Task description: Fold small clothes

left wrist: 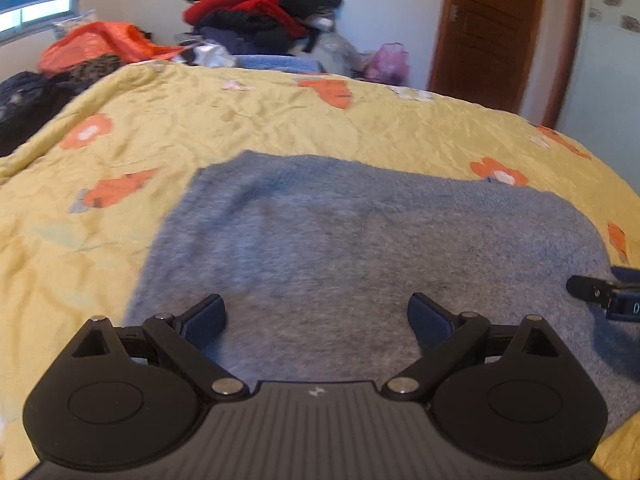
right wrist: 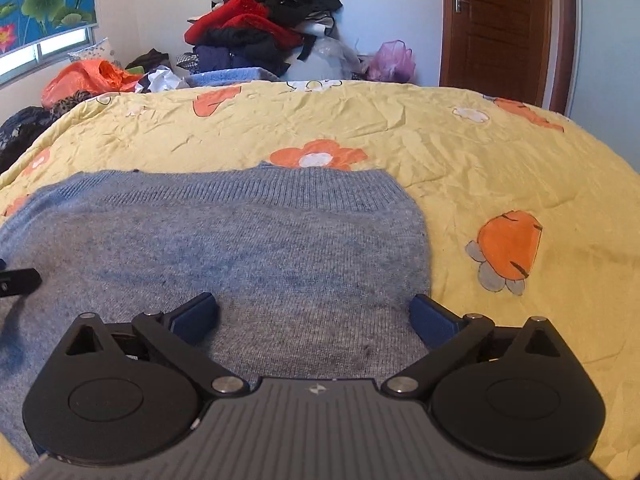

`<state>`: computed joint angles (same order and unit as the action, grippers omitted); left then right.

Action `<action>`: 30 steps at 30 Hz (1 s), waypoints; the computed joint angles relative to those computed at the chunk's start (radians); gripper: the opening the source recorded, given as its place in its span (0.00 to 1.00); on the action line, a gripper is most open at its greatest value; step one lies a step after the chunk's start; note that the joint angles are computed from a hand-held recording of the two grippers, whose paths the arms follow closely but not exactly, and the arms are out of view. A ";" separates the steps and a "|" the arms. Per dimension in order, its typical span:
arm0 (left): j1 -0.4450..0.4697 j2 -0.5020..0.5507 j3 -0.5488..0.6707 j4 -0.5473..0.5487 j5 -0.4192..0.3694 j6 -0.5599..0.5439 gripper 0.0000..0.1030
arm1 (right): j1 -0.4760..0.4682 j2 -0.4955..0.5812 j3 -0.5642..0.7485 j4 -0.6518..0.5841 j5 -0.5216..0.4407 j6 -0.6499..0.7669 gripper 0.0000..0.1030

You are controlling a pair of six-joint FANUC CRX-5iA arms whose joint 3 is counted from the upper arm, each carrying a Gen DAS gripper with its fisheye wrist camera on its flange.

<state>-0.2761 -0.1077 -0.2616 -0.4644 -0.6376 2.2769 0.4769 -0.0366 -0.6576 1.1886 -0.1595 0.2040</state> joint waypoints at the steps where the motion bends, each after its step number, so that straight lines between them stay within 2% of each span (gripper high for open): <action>1: -0.022 -0.029 -0.001 -0.045 -0.032 0.061 0.95 | -0.006 -0.001 -0.003 0.018 0.008 -0.018 1.00; 4: -0.060 -0.144 -0.057 -0.114 -0.087 0.203 0.96 | -0.026 -0.004 -0.014 0.087 0.027 -0.076 1.00; 6: -0.030 -0.225 -0.126 -0.043 -0.091 0.211 0.96 | -0.027 -0.004 -0.014 0.092 0.029 -0.082 1.00; 8: -0.027 -0.268 -0.161 -0.024 -0.140 0.263 0.96 | -0.035 -0.004 -0.018 0.120 0.036 -0.108 1.00; 11: -0.006 -0.292 -0.206 0.015 -0.162 0.282 0.96 | -0.037 -0.005 -0.020 0.134 0.037 -0.121 1.00; 14: -0.071 -0.267 -0.178 -0.081 -0.193 0.384 0.96 | -0.042 -0.006 -0.021 0.142 0.042 -0.129 1.00; 17: -0.053 -0.263 -0.192 -0.071 -0.105 0.457 0.96 | -0.049 -0.007 -0.023 0.152 0.052 -0.139 1.00; 19: -0.019 -0.277 -0.223 -0.030 -0.015 0.502 0.95 | -0.050 -0.007 -0.023 0.153 0.051 -0.139 1.00; 21: 0.045 -0.312 -0.290 0.078 0.108 0.508 0.95 | -0.051 -0.007 -0.023 0.154 0.053 -0.139 1.00; 22: 0.068 -0.320 -0.314 0.126 0.146 0.497 0.95 | -0.052 -0.007 -0.023 0.155 0.055 -0.140 1.00; 23: 0.064 -0.316 -0.311 0.122 0.151 0.522 0.95 | -0.053 -0.010 -0.025 0.157 0.057 -0.143 1.00; 24: 0.048 -0.305 -0.294 0.092 0.133 0.557 0.92 | -0.056 -0.010 -0.026 0.161 0.061 -0.147 1.00; 25: 0.038 -0.294 -0.280 0.079 0.116 0.564 0.77 | -0.057 -0.011 -0.027 0.163 0.063 -0.149 1.00; 26: 0.038 -0.281 -0.270 0.093 0.103 0.534 0.56 | -0.057 -0.012 -0.027 0.163 0.064 -0.149 1.00; 28: 0.011 -0.253 -0.230 0.047 0.044 0.553 0.44 | -0.060 -0.013 -0.029 0.167 0.068 -0.152 1.00; 30: 0.032 -0.260 -0.246 0.078 0.065 0.521 0.44 | -0.062 -0.014 -0.030 0.170 0.073 -0.156 1.00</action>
